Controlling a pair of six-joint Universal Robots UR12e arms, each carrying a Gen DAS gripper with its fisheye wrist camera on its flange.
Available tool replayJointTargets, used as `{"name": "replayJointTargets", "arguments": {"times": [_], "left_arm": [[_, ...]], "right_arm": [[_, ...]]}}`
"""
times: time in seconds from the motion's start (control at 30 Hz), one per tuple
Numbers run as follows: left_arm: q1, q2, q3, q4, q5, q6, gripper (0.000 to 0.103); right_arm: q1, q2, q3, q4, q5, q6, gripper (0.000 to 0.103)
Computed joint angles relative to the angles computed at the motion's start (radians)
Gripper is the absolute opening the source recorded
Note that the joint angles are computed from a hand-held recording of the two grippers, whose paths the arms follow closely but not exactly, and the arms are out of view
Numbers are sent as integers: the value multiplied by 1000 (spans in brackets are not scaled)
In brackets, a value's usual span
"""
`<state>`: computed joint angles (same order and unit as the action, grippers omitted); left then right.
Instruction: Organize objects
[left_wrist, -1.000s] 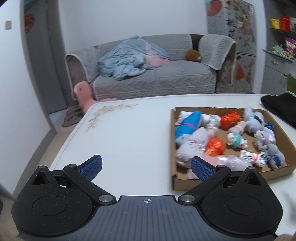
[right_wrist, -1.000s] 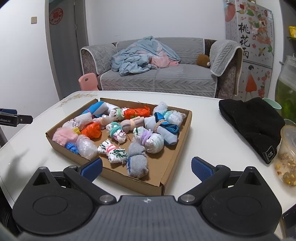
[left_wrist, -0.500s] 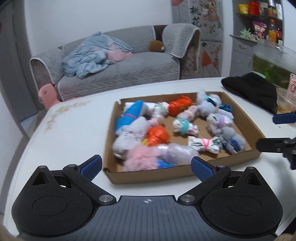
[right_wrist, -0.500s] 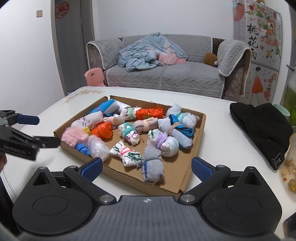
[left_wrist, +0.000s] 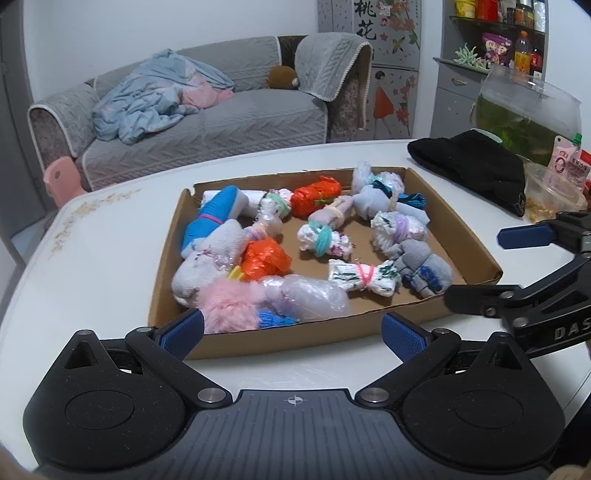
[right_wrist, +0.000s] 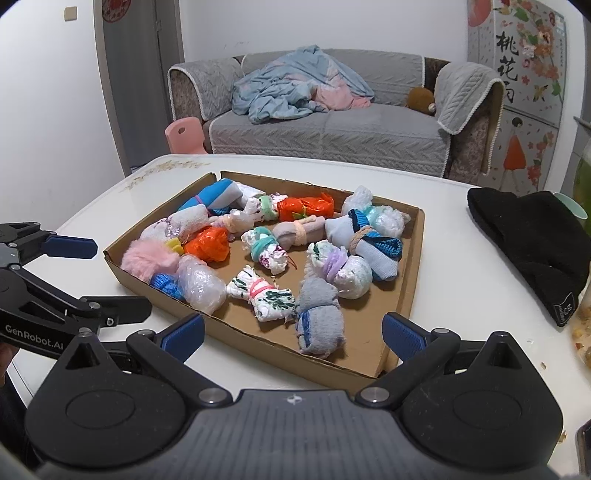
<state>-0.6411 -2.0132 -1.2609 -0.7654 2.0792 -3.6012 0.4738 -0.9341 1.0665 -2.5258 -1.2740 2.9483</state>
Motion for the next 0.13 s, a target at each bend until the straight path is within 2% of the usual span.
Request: {"name": "replayJointTargets", "arguments": {"times": [0.13], "left_arm": [[4,0,2,-3,-10,-5,102]], "right_arm": [[2,4,-7,0,5,15,102]]}}
